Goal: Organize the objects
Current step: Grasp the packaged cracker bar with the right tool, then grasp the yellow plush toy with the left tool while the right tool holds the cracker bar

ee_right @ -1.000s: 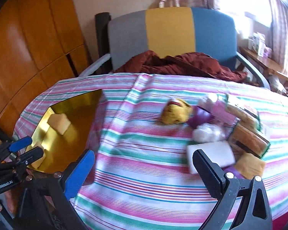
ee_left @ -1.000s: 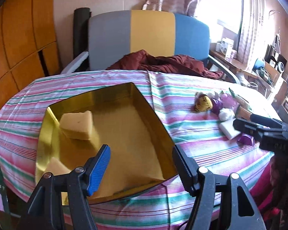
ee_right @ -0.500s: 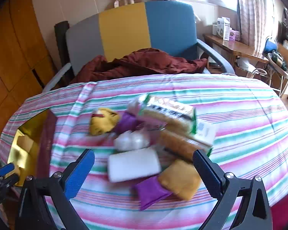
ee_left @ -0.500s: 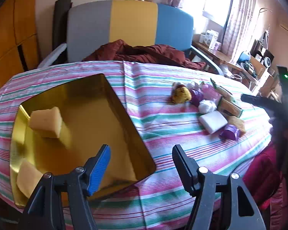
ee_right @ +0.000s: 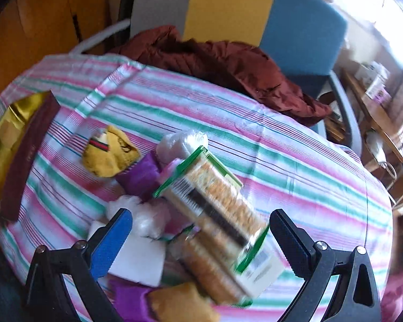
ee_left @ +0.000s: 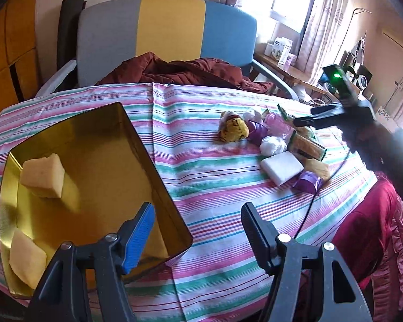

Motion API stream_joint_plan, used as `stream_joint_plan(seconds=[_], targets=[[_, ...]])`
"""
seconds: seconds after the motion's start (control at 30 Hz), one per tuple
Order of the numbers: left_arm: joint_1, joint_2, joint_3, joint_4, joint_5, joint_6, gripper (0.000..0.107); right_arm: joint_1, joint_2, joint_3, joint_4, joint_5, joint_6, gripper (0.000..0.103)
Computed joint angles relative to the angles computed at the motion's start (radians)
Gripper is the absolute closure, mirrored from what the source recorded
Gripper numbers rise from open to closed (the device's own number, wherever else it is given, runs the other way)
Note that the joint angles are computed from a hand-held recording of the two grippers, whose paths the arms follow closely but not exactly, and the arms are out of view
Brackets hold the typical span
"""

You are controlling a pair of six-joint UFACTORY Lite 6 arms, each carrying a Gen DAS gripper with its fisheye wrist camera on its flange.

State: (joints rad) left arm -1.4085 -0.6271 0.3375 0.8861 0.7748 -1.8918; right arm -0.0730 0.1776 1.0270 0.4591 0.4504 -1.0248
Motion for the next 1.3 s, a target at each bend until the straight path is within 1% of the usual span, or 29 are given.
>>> stream_joint_plan(seconds=[0.07, 0.13, 0.2, 0.37, 0.47, 0.53, 0.57, 0.6, 0.63, 0.7, 0.77, 0.83, 0.93, 1.03, 1.13, 1.2, 1.3], targets=[[0.027, 0.009, -0.001, -0.003, -0.035, 0.016, 0.040, 0.016, 0.082, 0.077, -0.087, 0.010, 0.057, 0.000], [0.053, 0.026, -0.001, -0.006, -0.068, 0.027, 0.040, 0.022, 0.141, 0.137, -0.112, 0.044, 0.058, 0.000], [0.075, 0.038, -0.002, -0.006, -0.099, 0.036, 0.040, 0.031, 0.185, 0.180, -0.152, 0.050, 0.079, 0.000], [0.119, 0.087, 0.011, 0.001, -0.162, 0.051, 0.040, 0.026, 0.278, 0.278, -0.160, 0.117, 0.063, 0.000], [0.132, 0.118, 0.021, 0.004, -0.188, 0.055, 0.040, 0.027, 0.315, 0.307, -0.186, 0.134, 0.079, 0.000], [0.137, 0.137, 0.026, 0.006, -0.202, 0.053, 0.040, 0.018, 0.324, 0.314, -0.168, 0.156, 0.067, 0.008], [0.138, 0.142, 0.029, 0.008, -0.206, 0.054, 0.040, 0.012, 0.320, 0.310, -0.150, 0.175, 0.048, 0.024], [0.138, 0.149, 0.032, 0.011, -0.210, 0.053, 0.040, 0.011, 0.297, 0.281, -0.144, 0.162, 0.034, 0.040], [0.140, 0.155, 0.036, 0.014, -0.215, 0.052, 0.040, 0.009, 0.276, 0.257, -0.133, 0.153, 0.022, 0.043], [0.149, 0.166, 0.045, 0.016, -0.229, 0.061, 0.040, -0.002, 0.229, 0.203, -0.103, 0.141, -0.007, 0.055], [0.163, 0.176, 0.054, 0.019, -0.244, 0.068, 0.040, -0.018, 0.174, 0.141, -0.050, 0.122, -0.050, 0.059], [0.185, 0.190, 0.068, 0.018, -0.260, 0.087, 0.040, -0.036, 0.116, 0.072, -0.004, 0.097, -0.080, 0.060], [0.234, 0.218, 0.093, 0.016, -0.296, 0.118, 0.040, -0.096, 0.031, -0.032, 0.148, 0.077, -0.179, 0.060], [0.285, 0.258, 0.127, 0.023, -0.329, 0.146, 0.040, -0.210, -0.043, -0.123, 0.383, 0.169, -0.360, 0.060], [0.330, 0.318, 0.172, 0.040, -0.354, 0.167, 0.040, -0.280, -0.103, -0.217, 0.487, 0.226, -0.456, 0.060], [0.369, 0.364, 0.201, 0.048, -0.390, 0.183, 0.040, -0.303, -0.135, -0.263, 0.545, 0.222, -0.495, 0.060], [0.421, 0.470, 0.269, 0.107, -0.441, 0.147, 0.040, -0.321, -0.163, -0.294, 0.631, 0.227, -0.550, 0.060]])
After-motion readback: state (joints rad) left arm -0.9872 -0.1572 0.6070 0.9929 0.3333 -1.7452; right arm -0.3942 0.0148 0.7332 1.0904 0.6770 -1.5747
